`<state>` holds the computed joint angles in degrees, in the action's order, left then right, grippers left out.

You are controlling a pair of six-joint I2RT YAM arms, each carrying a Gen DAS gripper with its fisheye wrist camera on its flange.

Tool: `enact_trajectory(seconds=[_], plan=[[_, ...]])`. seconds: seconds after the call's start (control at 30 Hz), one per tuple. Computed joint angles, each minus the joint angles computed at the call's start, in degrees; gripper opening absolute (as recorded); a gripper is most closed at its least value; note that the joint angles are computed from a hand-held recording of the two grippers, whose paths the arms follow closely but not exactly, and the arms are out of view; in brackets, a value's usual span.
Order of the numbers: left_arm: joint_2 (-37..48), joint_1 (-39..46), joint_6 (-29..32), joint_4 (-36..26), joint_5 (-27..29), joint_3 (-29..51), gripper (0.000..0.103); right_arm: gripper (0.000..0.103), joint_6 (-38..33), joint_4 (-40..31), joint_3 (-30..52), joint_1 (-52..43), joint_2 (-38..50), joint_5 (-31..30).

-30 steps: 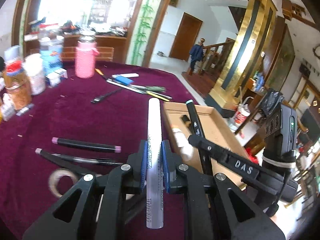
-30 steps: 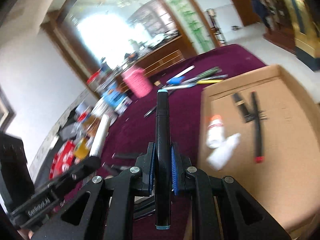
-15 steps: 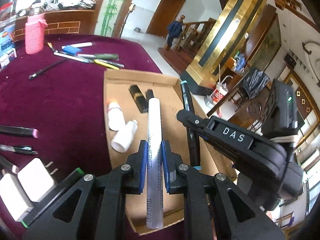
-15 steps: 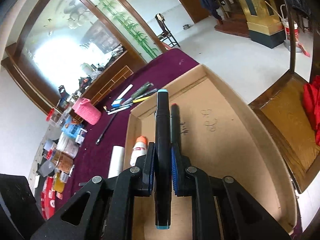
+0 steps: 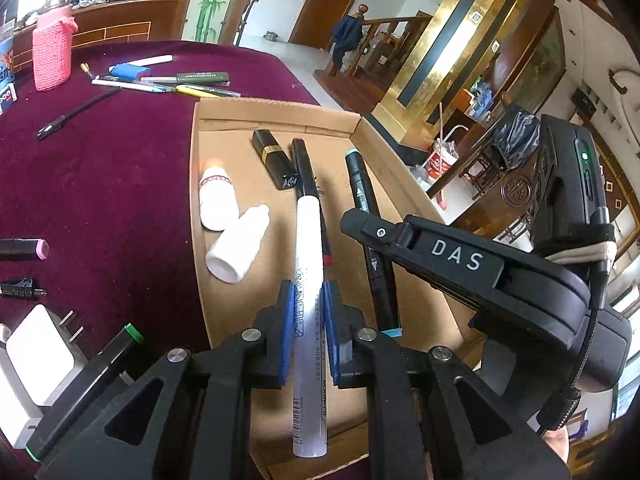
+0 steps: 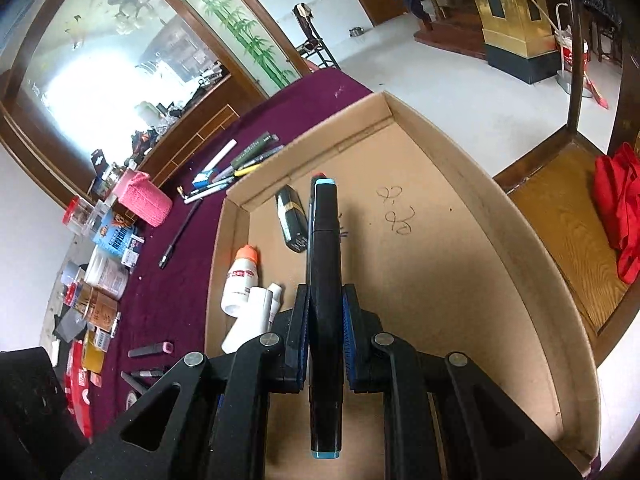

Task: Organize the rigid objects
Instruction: 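Carry both markers over the cardboard tray with both grippers, then lower both markers into the tray and open both grippers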

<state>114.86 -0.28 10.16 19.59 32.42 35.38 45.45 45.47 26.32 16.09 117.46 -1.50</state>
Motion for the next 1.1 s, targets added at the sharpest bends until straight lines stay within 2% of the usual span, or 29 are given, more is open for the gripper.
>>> enact_trajectory(seconds=[0.37,0.93,1.03,1.1], plan=[[2.42,-1.03,-0.47,-0.60,-3.15,1.60,0.011,0.015,-1.59,-5.17,2.47,1.64,0.37,1.90],[2.83,-1.92,1.60,1.13,-4.25,1.03,0.012,0.017,-0.34,-4.02,1.32,1.67,-0.73,2.47],[1.96,-1.81,1.63,0.72,-3.66,0.60,0.021,0.017,0.10,-3.27,0.32,2.33,-2.04,4.26],[0.78,-1.57,1.19,2.25,-3.86,-0.72,0.036,0.017,0.28,-2.33,-0.31,2.58,-2.63,5.29]])
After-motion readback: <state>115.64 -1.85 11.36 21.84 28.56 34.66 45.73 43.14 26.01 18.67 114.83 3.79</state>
